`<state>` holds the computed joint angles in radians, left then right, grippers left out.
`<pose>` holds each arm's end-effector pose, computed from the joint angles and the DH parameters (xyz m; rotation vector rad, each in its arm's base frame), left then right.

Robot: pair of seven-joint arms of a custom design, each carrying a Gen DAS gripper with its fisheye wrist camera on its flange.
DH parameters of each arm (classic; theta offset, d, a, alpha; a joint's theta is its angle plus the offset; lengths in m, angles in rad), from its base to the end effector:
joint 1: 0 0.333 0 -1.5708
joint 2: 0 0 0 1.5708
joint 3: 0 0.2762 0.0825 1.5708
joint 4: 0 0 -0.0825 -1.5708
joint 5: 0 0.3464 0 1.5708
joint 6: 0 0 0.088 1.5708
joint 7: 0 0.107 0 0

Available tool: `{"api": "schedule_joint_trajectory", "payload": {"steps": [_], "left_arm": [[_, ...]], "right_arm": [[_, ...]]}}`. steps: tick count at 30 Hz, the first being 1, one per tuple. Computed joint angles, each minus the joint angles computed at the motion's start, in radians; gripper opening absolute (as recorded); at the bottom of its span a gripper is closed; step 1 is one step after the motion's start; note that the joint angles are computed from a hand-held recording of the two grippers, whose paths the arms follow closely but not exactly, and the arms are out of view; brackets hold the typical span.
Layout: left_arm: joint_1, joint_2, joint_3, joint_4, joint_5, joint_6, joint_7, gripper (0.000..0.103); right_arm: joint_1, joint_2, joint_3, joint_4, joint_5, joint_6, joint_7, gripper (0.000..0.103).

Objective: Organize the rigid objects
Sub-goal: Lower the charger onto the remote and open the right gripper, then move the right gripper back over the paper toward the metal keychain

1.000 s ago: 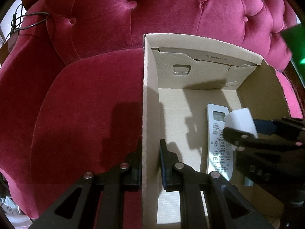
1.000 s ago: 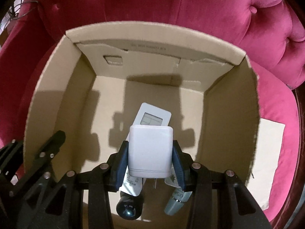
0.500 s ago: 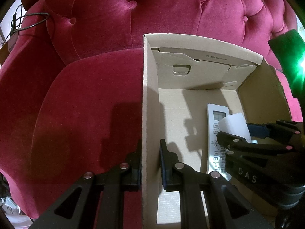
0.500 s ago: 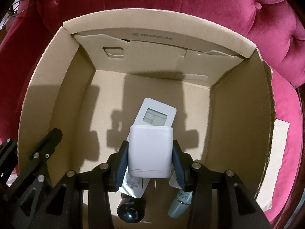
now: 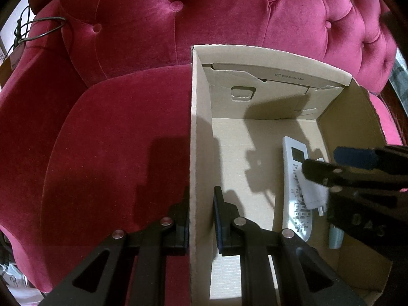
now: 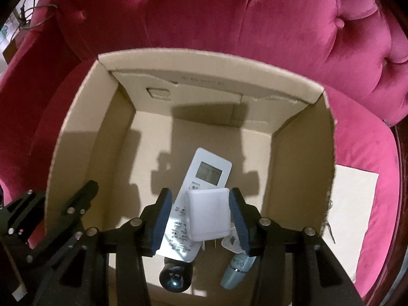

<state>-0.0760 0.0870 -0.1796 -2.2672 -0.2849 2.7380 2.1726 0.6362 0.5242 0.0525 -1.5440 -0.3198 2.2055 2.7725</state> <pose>0.5160 -0.1229 0.3482 -1.3293 2.5600 -0.5300 0.5164 0.4048 0.3457 -1.6913 2.4159 -0.3253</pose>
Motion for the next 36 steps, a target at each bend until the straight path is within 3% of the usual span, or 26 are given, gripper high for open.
{"api": "schedule_joint_trajectory", "payload": {"steps": [15, 36], "left_arm": [[0.000, -0.002, -0.001, -0.003, 0.003, 0.003, -0.002, 0.016], [-0.004, -0.007, 0.000, -0.010, 0.019, 0.008, -0.018, 0.016]], "right_arm": [[0.023, -0.122, 0.018, -0.069, -0.058, -0.060, 0.065, 0.049], [-0.074, -0.394, 0.079, -0.395, -0.118, -0.077, 0.168, 0.050]]}}
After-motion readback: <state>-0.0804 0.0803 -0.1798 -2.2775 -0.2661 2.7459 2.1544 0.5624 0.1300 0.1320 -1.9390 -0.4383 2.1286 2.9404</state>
